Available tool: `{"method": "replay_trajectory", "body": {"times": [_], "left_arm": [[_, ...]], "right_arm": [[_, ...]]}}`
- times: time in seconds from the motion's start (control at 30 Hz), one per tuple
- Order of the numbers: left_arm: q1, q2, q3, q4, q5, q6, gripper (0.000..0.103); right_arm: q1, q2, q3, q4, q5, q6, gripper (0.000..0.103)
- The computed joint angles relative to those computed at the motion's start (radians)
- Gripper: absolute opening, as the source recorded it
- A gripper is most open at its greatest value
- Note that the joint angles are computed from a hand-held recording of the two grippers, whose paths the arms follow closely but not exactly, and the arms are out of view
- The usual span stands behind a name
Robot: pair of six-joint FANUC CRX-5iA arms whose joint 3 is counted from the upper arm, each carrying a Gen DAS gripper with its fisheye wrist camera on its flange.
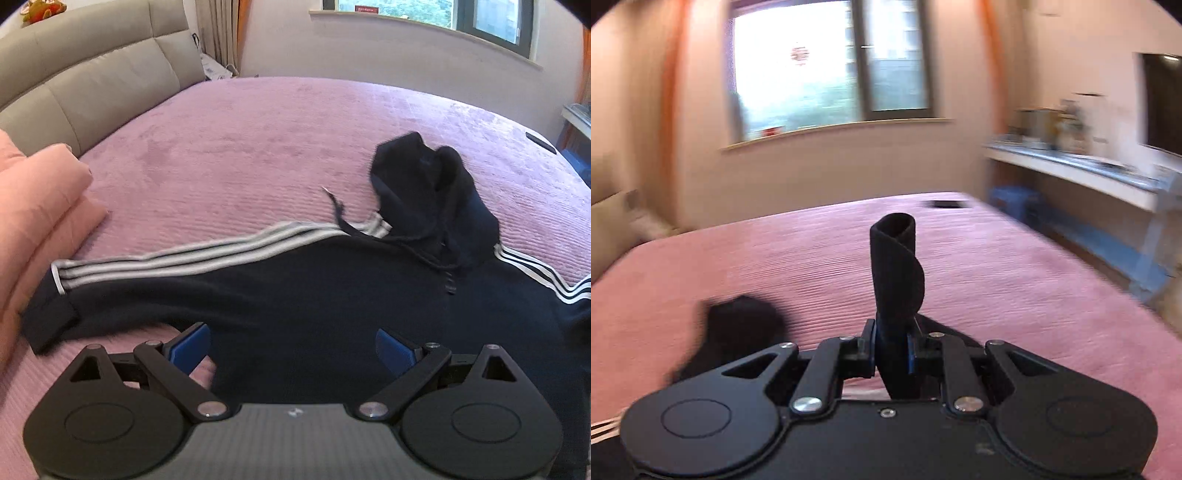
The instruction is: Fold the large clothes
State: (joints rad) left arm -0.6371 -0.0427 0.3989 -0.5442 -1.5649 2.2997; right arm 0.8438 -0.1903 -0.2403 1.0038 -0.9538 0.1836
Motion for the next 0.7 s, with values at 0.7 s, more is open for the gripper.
{"method": "replay_trajectory", "body": {"times": [0.7], "left_arm": [[0.586,-0.108,-0.509,0.823,0.545,-0.589,0.09]], "right_arm": [[0.17,0.137,0.159,-0.493,-0.199,0.292,0.056]]}}
